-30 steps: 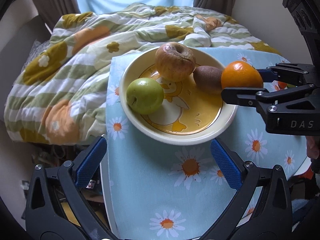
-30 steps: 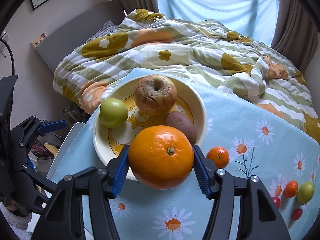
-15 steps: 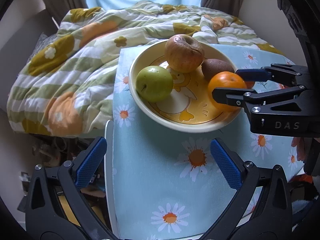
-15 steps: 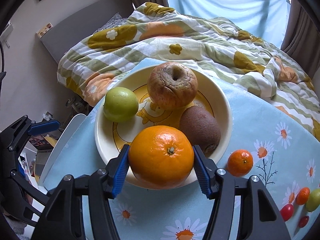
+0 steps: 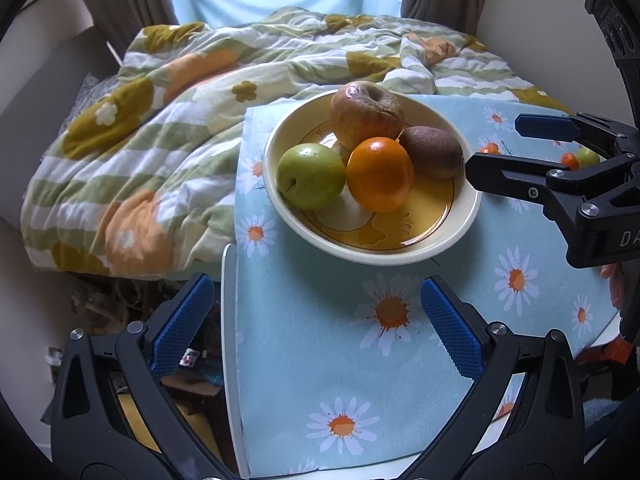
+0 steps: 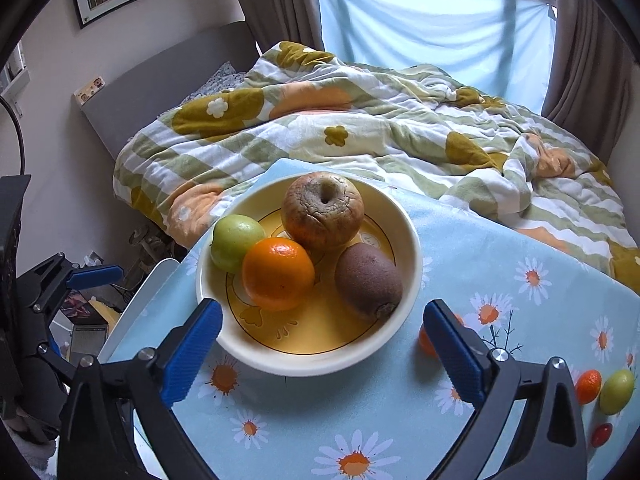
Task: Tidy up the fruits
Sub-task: 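Lower the orange into the bowl beside the green apple and open the right gripper, then withdraw both grippers from the bowl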
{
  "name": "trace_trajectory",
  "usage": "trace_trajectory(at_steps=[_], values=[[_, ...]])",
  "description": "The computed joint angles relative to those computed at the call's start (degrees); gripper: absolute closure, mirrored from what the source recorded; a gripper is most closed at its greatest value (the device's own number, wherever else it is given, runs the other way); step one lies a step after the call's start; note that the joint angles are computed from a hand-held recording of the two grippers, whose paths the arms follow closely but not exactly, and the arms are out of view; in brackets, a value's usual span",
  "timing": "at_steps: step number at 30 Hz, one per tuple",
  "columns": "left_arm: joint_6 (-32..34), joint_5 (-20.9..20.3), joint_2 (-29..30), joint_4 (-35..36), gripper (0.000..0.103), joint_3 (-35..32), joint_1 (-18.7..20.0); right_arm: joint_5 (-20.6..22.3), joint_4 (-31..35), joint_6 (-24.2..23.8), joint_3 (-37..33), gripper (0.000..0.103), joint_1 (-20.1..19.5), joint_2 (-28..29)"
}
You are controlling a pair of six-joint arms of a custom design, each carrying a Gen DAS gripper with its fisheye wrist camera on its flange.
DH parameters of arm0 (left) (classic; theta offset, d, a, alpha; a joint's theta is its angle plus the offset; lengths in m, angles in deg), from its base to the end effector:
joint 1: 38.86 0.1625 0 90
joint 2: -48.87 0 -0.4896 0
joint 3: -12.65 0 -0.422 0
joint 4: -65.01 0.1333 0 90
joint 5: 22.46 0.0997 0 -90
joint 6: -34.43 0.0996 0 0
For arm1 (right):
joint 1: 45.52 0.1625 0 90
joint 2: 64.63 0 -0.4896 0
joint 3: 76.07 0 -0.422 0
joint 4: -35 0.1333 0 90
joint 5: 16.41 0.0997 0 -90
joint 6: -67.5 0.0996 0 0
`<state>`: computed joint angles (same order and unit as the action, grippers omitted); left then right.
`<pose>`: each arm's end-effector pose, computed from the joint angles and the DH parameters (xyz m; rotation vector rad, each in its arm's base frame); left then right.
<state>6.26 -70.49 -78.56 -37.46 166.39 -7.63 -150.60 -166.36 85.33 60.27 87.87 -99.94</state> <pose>-0.0330 -0.2538 0.2685 0.7466 2.3025 -0.4251 0.3416 -0.2684 -0.0211 0.4588 -2.4331 0.7040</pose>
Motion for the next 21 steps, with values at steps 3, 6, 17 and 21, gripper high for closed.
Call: trace_trajectory(at_steps=[3, 6, 17, 21], values=[[-1.99, 0.34, -0.54, 2.29, 0.000, -0.74, -1.61, -0.69, 2.20, 1.87, 0.34, 0.003, 1.34, -1.41], [-2.96, 0.05, -1.11, 3.41, 0.000, -1.61, -2.93, -1.54, 4.39, 4.76, 1.08, 0.003, 2.68, -2.97], [-4.53, -2.84, 1.07, 3.35, 0.000, -3.60, -10.94, -8.64, 17.02, 20.24, 4.89, 0.003, 8.63, -12.60], [-8.36, -5.04, 2.68, 1.69, 0.000, -3.22, -15.33, -11.08, 25.17, 27.34, 7.36, 0.002, 10.51, -18.81]])
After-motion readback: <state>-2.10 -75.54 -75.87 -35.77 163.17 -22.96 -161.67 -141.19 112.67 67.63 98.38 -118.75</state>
